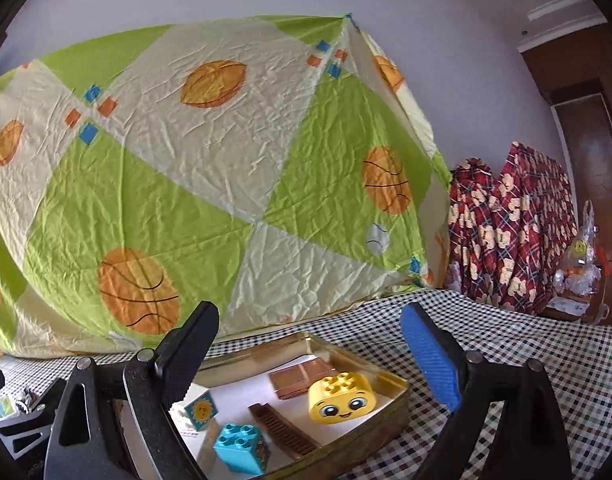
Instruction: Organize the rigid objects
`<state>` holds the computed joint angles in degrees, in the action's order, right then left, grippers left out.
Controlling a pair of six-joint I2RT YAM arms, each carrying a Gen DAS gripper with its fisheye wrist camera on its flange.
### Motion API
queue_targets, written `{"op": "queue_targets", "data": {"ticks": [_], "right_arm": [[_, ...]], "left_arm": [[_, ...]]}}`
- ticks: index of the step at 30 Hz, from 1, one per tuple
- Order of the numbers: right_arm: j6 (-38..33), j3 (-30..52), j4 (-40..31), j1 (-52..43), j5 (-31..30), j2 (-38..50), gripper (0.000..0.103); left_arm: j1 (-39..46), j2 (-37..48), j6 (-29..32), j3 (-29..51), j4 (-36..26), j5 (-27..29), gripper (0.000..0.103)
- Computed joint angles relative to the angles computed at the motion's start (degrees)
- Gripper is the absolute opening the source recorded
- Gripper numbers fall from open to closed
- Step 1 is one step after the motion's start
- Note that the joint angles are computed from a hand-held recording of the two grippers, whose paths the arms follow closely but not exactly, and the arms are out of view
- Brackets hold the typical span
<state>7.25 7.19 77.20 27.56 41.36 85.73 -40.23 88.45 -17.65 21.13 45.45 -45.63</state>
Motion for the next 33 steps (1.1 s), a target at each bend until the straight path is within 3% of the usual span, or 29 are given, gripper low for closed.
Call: {"op": "queue_targets", "data": {"ticks": [9, 21, 33], "right_arm": [[1.7, 7.0, -8.6, 8.8, 4.3, 3.6, 0.094], [3.0, 16.8, -14.1, 17.7, 8.1, 11.3, 0.094], [8.1, 26.1, -22.4, 22.6, 8.3, 17.0, 0.094]], "left_arm": [[7.1, -3.7, 3.7, -4.9, 3.0, 4.7, 0.102], [20.1, -7.5, 7.2, -9.4, 5.4, 13.9, 0.102], [33.0, -7.9, 10.5, -10.8, 6.7, 23.6, 0.102]]}}
